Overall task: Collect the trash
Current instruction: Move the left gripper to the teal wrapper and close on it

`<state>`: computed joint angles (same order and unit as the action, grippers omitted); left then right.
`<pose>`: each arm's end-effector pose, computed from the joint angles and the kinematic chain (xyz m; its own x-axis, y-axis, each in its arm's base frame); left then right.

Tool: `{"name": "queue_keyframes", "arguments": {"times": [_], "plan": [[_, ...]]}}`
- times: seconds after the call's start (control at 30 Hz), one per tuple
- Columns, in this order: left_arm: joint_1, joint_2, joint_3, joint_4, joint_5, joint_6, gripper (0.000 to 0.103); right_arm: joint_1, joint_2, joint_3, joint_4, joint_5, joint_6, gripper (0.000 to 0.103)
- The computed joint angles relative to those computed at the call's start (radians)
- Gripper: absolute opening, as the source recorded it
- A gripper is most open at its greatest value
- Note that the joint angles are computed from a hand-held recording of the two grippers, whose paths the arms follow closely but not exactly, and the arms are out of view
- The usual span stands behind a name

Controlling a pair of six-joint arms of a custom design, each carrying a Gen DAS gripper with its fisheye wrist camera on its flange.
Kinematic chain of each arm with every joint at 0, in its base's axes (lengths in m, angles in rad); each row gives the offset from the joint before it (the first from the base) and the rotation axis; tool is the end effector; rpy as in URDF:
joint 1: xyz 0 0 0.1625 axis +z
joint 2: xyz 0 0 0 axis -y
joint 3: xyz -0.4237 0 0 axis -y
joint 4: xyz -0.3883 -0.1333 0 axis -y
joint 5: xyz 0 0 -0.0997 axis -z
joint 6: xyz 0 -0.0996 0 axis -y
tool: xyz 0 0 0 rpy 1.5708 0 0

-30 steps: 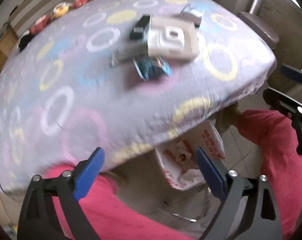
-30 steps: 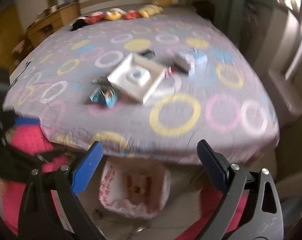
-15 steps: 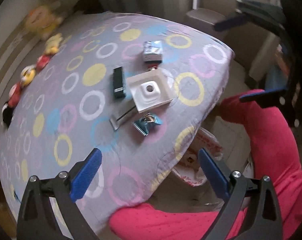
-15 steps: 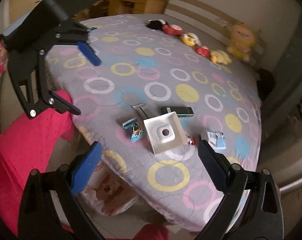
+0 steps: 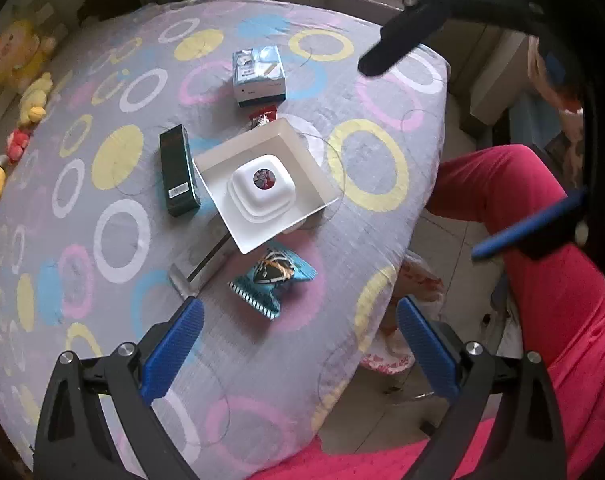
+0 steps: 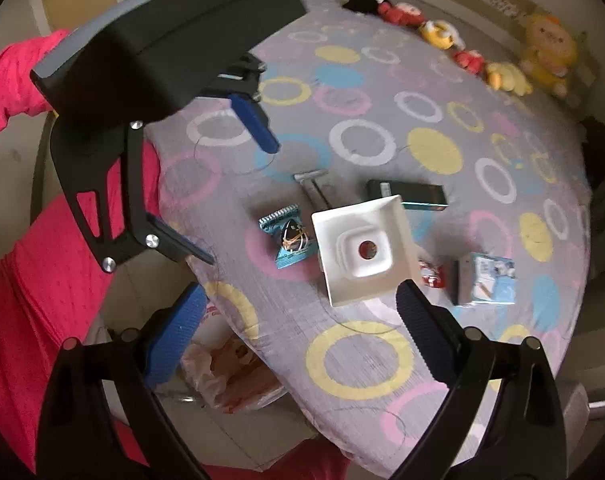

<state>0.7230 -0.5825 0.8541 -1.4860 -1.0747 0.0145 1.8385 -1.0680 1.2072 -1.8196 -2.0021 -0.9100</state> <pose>-0.4734 -0.6587 0.1745 -0.4471 0.7782 -0.4410 0.7093 0.6088 0.3553 0.2730 -0.6486 0.4009 -0.3375 -0.8772 0.3414 -0.8626 0.4334 0.2609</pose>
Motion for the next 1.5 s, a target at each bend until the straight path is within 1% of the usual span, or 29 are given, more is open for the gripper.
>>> {"name": "queue_keyframes", "arguments": {"times": [0.1, 0.23, 0.3, 0.37, 0.43, 0.53, 0.6, 0.67, 0.87, 0.97, 1.03, 1.1, 1.17, 1.23, 1.27, 1.3, 1.5], "plan": [[0.022, 0.024, -0.034, 0.018, -0.04, 0.009, 0.094, -0.014, 0.036, -0.039, 0.056, 0.011, 0.013, 0.094], [0.048, 0.045, -0.061, 0.029, -0.068, 0.005, 0.094, -0.032, 0.072, -0.073, 0.093, 0.007, 0.03, 0.093], [0.06, 0.037, -0.037, -0.019, -0.085, 0.014, 0.094, -0.041, 0.09, -0.087, 0.111, -0.005, 0.043, 0.082], [0.073, 0.045, -0.044, -0.013, -0.107, 0.013, 0.094, -0.051, 0.104, -0.086, 0.108, -0.02, 0.049, 0.077], [0.081, 0.052, -0.045, -0.014, -0.104, 0.013, 0.094, -0.058, 0.114, -0.087, 0.114, -0.027, 0.054, 0.076], [0.094, 0.069, -0.062, 0.009, -0.117, 0.019, 0.094, -0.067, 0.125, -0.076, 0.108, -0.041, 0.056, 0.076], [0.099, 0.079, -0.072, 0.02, -0.125, 0.025, 0.094, -0.07, 0.131, -0.069, 0.102, -0.05, 0.058, 0.07], [0.104, 0.082, -0.072, 0.022, -0.138, 0.033, 0.094, -0.076, 0.141, -0.07, 0.109, -0.053, 0.07, 0.068], [0.115, 0.091, -0.062, 0.02, -0.13, 0.031, 0.093, -0.092, 0.161, -0.071, 0.099, -0.053, 0.088, 0.068], [0.123, 0.098, -0.065, 0.026, -0.129, 0.008, 0.093, -0.096, 0.167, -0.053, 0.055, -0.058, 0.096, 0.061], [0.126, 0.103, -0.059, 0.015, -0.116, -0.012, 0.089, -0.1, 0.179, -0.058, 0.042, -0.057, 0.105, 0.06], [0.134, 0.11, -0.071, 0.025, -0.122, -0.035, 0.08, -0.102, 0.181, -0.049, 0.025, -0.054, 0.107, 0.051], [0.135, 0.107, -0.06, 0.015, -0.111, -0.042, 0.077, -0.103, 0.184, -0.043, 0.013, -0.053, 0.115, 0.048], [0.131, 0.094, -0.032, -0.009, -0.095, -0.038, 0.072, -0.103, 0.18, -0.033, -0.005, -0.048, 0.117, 0.039], [0.13, 0.089, -0.021, -0.017, -0.084, -0.044, 0.07, -0.105, 0.181, -0.036, -0.004, -0.04, 0.126, 0.03], [0.13, 0.085, -0.014, -0.024, -0.081, -0.052, 0.067, -0.105, 0.176, -0.032, 0.001, -0.036, 0.137, 0.025], [0.141, 0.074, -0.008, -0.049, -0.079, -0.138, 0.052, -0.104, 0.163, 0.0, -0.05, -0.045, 0.175, 0.018]]}}
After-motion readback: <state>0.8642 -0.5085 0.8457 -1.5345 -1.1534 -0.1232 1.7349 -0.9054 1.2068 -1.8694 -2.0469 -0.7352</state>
